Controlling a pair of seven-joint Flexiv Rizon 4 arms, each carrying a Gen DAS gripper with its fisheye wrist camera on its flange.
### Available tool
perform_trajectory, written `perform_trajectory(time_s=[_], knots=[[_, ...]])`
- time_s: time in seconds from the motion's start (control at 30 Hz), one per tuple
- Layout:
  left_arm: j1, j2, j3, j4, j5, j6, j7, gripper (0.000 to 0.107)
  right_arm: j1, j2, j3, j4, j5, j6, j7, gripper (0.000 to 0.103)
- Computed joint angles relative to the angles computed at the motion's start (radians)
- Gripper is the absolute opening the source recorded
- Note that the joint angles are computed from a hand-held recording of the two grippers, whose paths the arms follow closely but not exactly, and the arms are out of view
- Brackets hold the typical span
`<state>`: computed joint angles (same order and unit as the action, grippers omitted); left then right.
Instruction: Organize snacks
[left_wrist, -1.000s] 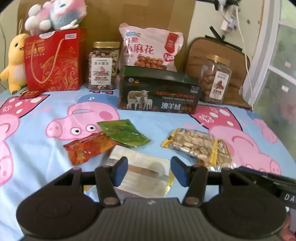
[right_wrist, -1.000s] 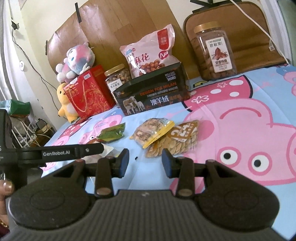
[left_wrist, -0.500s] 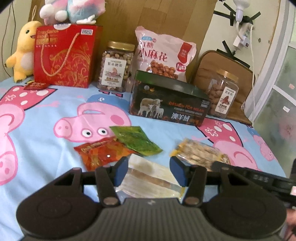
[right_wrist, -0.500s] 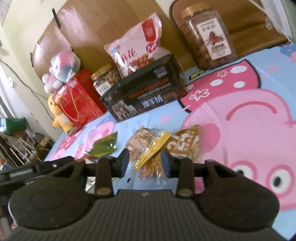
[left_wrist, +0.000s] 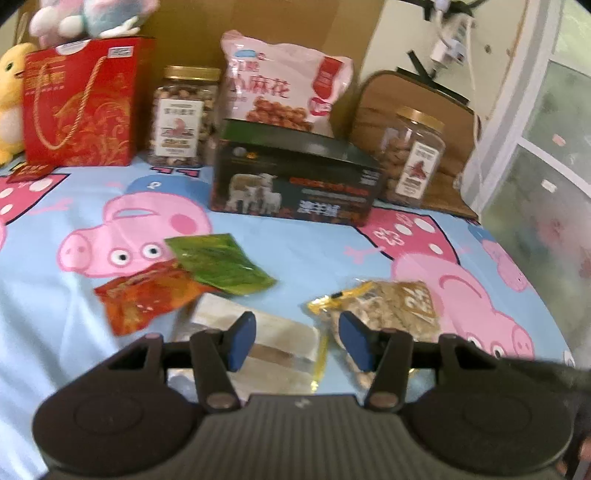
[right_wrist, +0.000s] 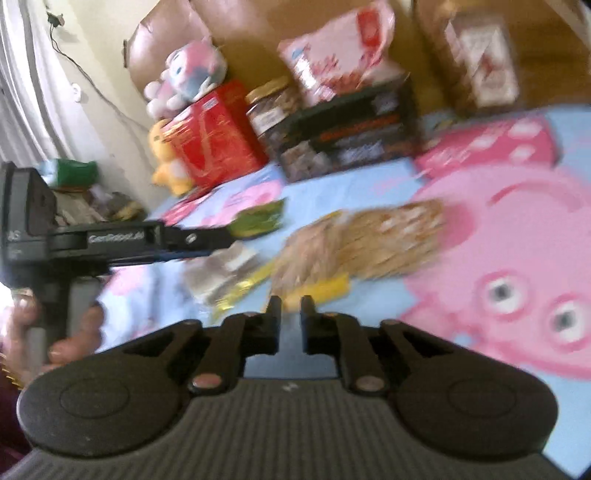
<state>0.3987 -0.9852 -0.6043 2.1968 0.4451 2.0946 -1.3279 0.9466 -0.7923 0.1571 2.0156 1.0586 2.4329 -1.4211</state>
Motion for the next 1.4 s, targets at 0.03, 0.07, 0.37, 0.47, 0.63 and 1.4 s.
perform_trajectory(time_s=[0.03, 0.07, 0.37, 0.47, 0.63, 1.4], knots=[[-0.005, 0.002, 0.001, 0.0, 0.002, -0.001, 0.003, 0.05, -0.004, -0.007, -0.001, 0.001, 0.027, 0.035, 0.024, 0.02], [-0.004, 0.0, -0.004, 0.001, 0.007, -0.005, 0.006, 0.05, -0.012, -0.013, -0.002, -0.007, 0.067, 0.057, 0.034, 0.022], [-0.037, -0.013, -0.018, -0.007, -0.011, -0.032, 0.051, 0.05, -0.12, -0.066, 0.04, -0.064, 0.136, 0.065, 0.004, 0.042], [-0.064, -0.007, 0.001, -0.008, -0.022, -0.021, 0.058, 0.05, -0.114, -0.081, 0.028, -0.082, 0.072, 0.048, -0.015, 0.041], [-0.07, 0.003, 0.009, -0.007, -0.026, -0.024, 0.059, 0.05, -0.113, -0.101, 0.035, -0.064, -0.009, 0.089, 0.054, 0.009], [-0.11, -0.146, -0.285, -0.169, -0.293, -0.548, 0.267, 0.086, -0.157, -0.166, 0.179, 0.096, 0.17, 0.364, 0.325, 0.012]])
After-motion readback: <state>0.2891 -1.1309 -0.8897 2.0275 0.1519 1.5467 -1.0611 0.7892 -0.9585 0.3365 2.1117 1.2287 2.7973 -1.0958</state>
